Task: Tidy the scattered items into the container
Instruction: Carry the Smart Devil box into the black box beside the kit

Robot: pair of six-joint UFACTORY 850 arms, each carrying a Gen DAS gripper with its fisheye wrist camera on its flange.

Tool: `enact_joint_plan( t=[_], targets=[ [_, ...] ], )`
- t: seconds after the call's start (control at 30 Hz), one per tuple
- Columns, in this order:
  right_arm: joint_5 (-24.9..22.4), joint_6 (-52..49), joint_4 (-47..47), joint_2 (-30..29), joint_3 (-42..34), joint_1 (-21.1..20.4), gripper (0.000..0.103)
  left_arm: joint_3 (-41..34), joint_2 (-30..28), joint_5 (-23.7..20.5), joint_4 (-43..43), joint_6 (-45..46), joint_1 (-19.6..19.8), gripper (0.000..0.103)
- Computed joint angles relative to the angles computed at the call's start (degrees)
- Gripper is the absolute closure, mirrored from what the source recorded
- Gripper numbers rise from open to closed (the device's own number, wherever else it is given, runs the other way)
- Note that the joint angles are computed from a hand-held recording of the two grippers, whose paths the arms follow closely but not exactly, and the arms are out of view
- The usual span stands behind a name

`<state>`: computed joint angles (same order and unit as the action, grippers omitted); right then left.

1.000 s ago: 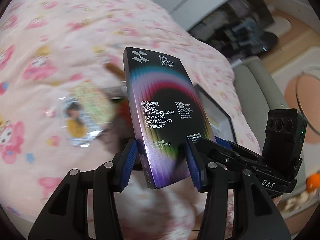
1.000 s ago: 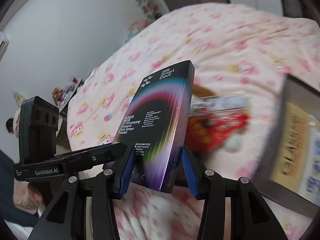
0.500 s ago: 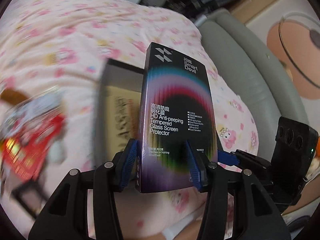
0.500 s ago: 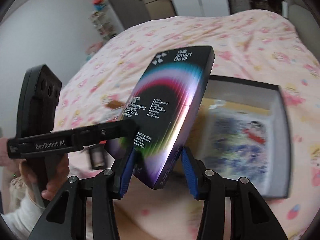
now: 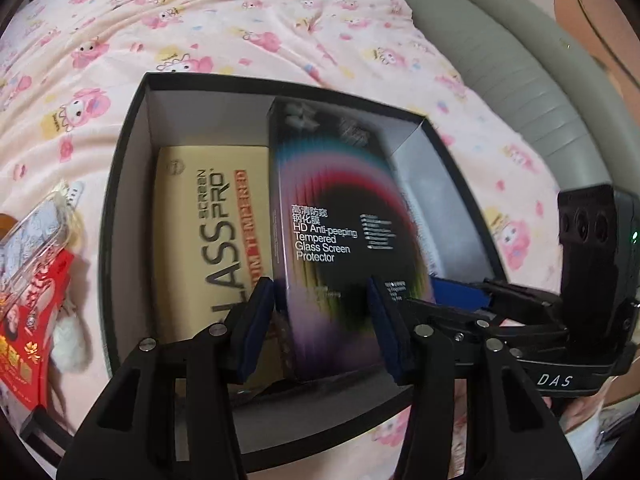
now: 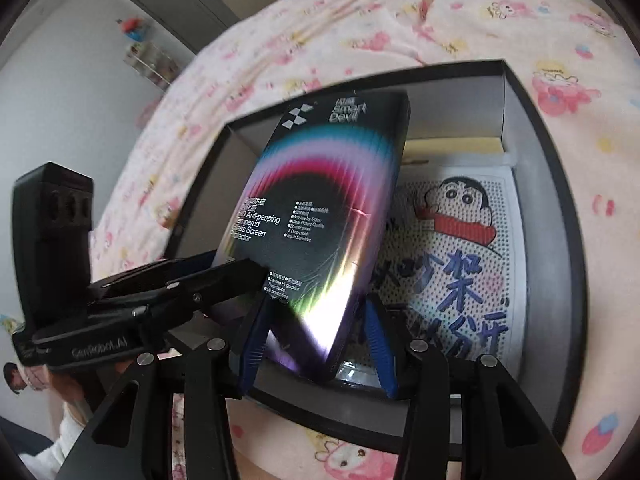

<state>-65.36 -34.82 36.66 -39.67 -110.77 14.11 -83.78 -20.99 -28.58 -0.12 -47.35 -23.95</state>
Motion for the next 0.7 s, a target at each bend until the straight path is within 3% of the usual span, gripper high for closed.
enact_joint_plan(
  t=[0.2,0.33,0.43,0.6,0.7],
  targets=[
    [2.2,-0.3,-3.6,0.6,1.4,1.5,0.061,0.2,0.0,-2.6,1.5,-1.4,-0.4,0.056],
    [9.4,1.3,-5.3,3.1,4.1,1.2,0.061,1.1,1.2,-2.9,7.0,-7.3,-1.0,0.058],
    [14.1,7.9,-12.9,1.6,0.8,2.5,0.061,0.4,0.7,-3.4,10.7,-10.6,-1.0,0.060],
    [9.6,16.7,-28.8,-6.4,-10.4,6.4,0.061,0.3,0.2,-5.2,18.1,-16.7,-1.7,0.072],
    [5.9,15.3,-25.8,-9.5,-13.7,6.6,0.061,0.9,0.4,-3.6,16.2,-15.0,-1.0,0.072]
  ],
)
